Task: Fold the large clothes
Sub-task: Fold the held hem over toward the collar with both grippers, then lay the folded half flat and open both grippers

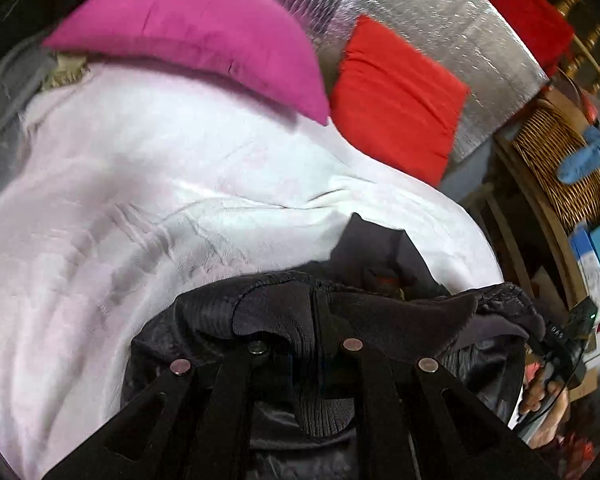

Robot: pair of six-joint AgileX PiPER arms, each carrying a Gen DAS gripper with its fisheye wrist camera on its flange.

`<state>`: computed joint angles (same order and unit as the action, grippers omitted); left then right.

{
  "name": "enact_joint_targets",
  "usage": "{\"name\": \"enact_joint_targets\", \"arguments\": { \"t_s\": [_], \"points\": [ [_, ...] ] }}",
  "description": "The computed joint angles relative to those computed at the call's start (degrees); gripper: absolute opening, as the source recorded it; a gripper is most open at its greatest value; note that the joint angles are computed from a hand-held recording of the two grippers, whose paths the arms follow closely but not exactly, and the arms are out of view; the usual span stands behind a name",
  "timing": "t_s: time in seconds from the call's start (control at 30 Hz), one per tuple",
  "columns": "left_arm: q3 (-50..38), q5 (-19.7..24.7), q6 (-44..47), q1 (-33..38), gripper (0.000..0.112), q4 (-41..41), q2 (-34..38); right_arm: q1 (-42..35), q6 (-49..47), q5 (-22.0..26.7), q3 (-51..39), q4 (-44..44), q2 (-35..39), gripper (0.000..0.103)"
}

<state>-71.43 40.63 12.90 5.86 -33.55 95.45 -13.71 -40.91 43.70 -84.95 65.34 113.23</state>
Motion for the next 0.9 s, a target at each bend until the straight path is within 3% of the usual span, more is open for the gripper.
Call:
{"name": "enact_joint_targets", "arguments": {
  "t_s": [0.1,0.23,0.33,0.37,0.43,0.47,0.5,0.57,0.67,0.77,0.9],
  "points": [
    [-2.44,-1.7,-0.16,-0.65,0.01,-0.16,3.61,-0.09,2.91,1.8,-5.77,0.48,5.92,0.013],
    [-3.69,-2.8,-1.68,-0.82,0.013,-0.34,7.21,-2.92,10.98,11.16,-14.07,2.87,14.17,0.02],
    [-1.4,-0.9,5.02,1.97,0.014,-9.15,5.96,-6.5,9.36,18.5,-13.3,10.41,16.19,0.031],
    [0.25,0.15,8.85,3.51,0.022,-13.49,4.28,-7.95,8.11,21.24,-12.02,12.0,15.8,0.035],
    [3.75,-1.43,12.61,5.07,0.06,-17.75,0.1,-10.31,3.83,24.9,-9.23,14.75,14.45,0.049],
    [6.16,-4.3,13.22,5.39,0.091,-19.04,-2.57,-11.29,1.62,25.73,-7.28,16.14,13.41,0.069],
    [9.81,-8.41,15.57,6.0,0.096,-22.63,-6.38,-12.76,-0.62,26.06,-4.17,18.01,11.45,0.087],
    [12.1,-9.76,15.71,6.68,0.096,-23.78,-10.13,-15.03,-5.19,23.03,2.66,22.6,6.61,0.1],
    [12.9,-5.77,8.85,6.96,0.096,-16.37,-13.85,-18.75,-8.37,24.83,7.54,28.23,3.36,0.1],
    [20.58,-7.09,3.45,6.1,0.096,-9.75,-24.4,-20.33,-6.29,23.66,8.87,18.58,-2.37,0.1],
    [30.62,-5.45,-5.37,8.64,0.096,-1.79,-37.8,-23.33,-9.33,23.9,15.26,9.71,-7.96,0.1]
  ]
}}
